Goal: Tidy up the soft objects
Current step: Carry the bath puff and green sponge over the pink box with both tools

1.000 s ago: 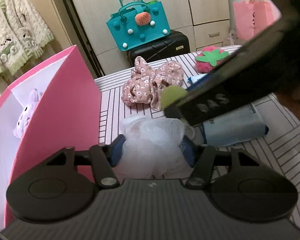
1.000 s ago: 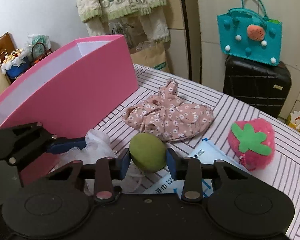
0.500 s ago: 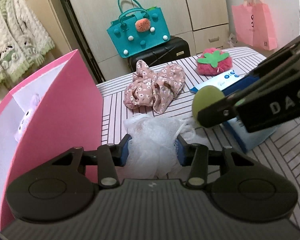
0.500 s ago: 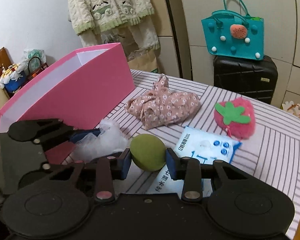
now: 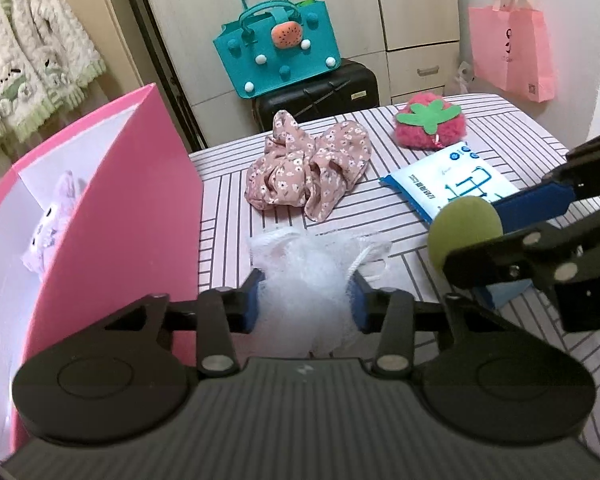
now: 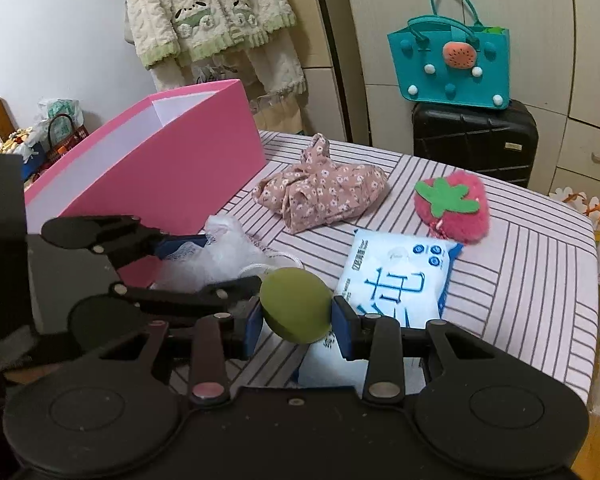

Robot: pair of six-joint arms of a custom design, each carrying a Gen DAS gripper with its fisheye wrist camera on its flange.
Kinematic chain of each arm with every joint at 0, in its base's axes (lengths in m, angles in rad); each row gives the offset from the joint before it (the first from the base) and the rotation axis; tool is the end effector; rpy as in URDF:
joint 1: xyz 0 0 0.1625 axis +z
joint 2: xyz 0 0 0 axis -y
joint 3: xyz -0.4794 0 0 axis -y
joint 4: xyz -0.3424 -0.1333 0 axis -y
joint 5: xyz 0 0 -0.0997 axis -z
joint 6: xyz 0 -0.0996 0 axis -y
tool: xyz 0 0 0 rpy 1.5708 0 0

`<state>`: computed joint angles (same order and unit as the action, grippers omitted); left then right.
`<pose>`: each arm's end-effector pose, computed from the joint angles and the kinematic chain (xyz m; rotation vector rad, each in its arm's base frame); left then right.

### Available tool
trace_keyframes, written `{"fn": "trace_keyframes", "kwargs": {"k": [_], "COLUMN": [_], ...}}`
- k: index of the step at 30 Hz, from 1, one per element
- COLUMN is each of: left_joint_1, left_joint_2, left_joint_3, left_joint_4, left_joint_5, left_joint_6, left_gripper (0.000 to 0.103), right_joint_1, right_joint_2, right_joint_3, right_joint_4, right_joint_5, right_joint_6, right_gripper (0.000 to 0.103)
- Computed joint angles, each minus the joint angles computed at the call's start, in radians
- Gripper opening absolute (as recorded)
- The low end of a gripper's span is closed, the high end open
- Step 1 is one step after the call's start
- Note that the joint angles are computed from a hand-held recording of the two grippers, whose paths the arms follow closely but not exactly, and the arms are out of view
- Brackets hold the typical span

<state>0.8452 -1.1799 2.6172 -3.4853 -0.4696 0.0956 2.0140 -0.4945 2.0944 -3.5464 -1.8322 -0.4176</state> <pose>-0.0578 -0.3999 0.2721 0.5441 2.0259 -0.8744 0.3288 -0.4418 -0.0052 1.1193 -2.6079 0.5440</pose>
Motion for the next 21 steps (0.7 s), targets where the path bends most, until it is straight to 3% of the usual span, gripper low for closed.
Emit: {"fn": "trace_keyframes", "kwargs": {"k": [11,21], "left_joint_1": [-0.025,-0.080], "left_joint_2": [-0.231,-0.447], "left_joint_3": [-0.036,-0.099], "left_joint_4": [0.398,0.819], "left_joint_5": [-0.157,-0.260], "left_joint_6": [-0.161,-0.271], "left_gripper": [0.037,0.037], "right_joint_1": [0.024,0.061], "right_joint_2": [-0.032,-0.095], "right_joint_3": [0.064,0.117], "right_joint_4": [0.004,0.108], "right_joint_5": [-0.058,-0.064], "right_joint_6": [0.024,0.102], "right_gripper": [0.042,0.042]}}
